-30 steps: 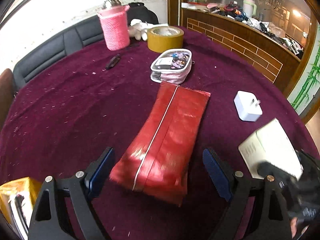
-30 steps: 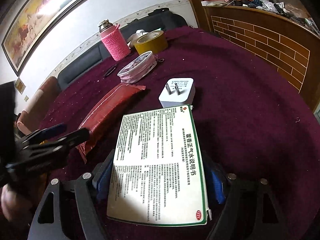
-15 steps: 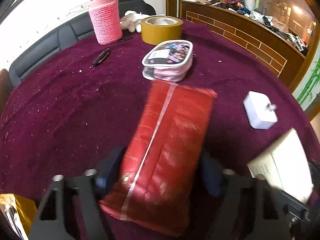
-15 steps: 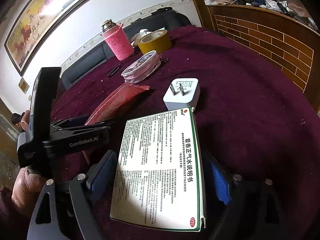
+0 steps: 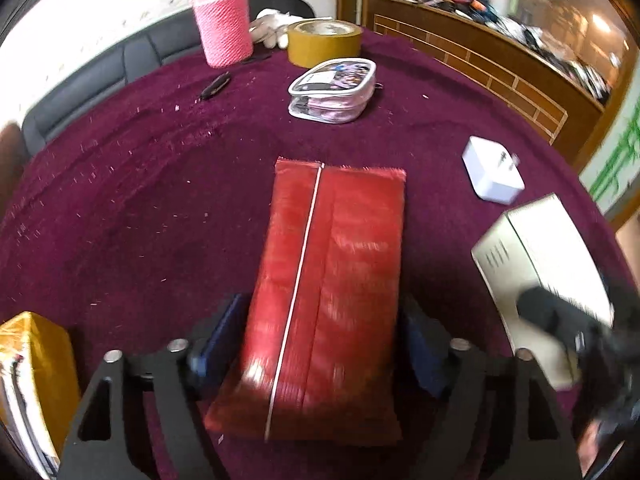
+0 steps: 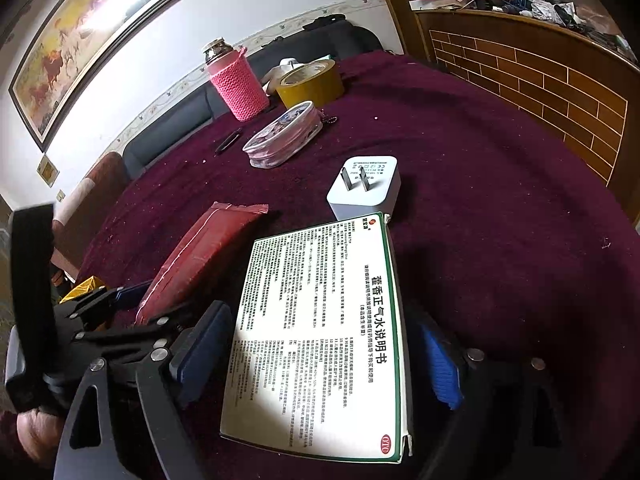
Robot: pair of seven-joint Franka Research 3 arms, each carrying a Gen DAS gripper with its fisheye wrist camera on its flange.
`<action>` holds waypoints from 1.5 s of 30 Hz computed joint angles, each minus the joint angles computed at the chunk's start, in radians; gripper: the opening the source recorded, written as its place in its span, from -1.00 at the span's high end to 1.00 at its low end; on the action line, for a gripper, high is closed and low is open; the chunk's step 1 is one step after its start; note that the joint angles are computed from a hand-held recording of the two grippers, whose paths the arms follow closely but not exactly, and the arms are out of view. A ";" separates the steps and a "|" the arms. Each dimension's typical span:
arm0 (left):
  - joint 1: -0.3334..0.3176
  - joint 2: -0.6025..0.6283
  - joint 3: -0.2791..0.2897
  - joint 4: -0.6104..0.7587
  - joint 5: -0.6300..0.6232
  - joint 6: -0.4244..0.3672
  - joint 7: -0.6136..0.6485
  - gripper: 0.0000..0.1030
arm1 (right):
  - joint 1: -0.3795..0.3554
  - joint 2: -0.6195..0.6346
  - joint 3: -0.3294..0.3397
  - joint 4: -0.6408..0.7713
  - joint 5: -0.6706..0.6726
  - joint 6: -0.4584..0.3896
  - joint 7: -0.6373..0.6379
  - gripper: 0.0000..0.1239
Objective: Organize objects
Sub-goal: 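Grasp the white medicine box with right tool while left grasps the red packet, then carry red packet and medicine box over to the tray with both tools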
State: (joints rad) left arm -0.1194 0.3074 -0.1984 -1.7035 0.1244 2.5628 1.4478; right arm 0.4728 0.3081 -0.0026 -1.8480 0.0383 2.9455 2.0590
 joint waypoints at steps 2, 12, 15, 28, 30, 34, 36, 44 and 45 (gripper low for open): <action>-0.014 0.011 0.014 0.000 0.029 0.037 -0.041 -0.62 | 0.001 0.000 0.000 0.000 0.000 0.000 -0.001 -0.48; -0.025 -0.087 0.012 -0.108 0.085 0.046 -0.091 0.03 | 0.006 0.007 -0.002 0.012 -0.005 -0.007 -0.002 -0.53; -0.019 -0.137 0.010 -0.169 0.067 0.051 -0.107 0.03 | 0.008 0.007 -0.005 0.010 -0.008 -0.006 0.002 -0.53; -0.017 -0.338 0.021 -0.399 0.072 0.105 -0.185 0.03 | 0.097 0.063 -0.081 0.162 -0.287 -0.266 0.134 -0.53; -0.016 -0.370 0.023 -0.433 0.086 0.123 -0.198 0.03 | 0.104 0.065 -0.086 0.172 -0.345 -0.296 0.166 -0.35; -0.022 -0.412 0.030 -0.475 0.061 0.142 -0.186 0.03 | 0.054 0.041 -0.040 0.140 -0.327 -0.275 0.152 -0.23; -0.024 -0.430 0.029 -0.492 0.066 0.150 -0.189 0.03 | 0.034 0.027 -0.022 0.122 -0.295 -0.268 0.138 -0.23; -0.044 -0.486 0.034 -0.545 0.038 0.173 -0.164 0.03 | 0.017 -0.043 -0.002 0.034 -0.264 -0.225 0.138 -0.23; -0.049 -0.494 0.036 -0.552 0.030 0.175 -0.158 0.03 | 0.015 -0.053 0.000 0.023 -0.265 -0.218 0.139 -0.23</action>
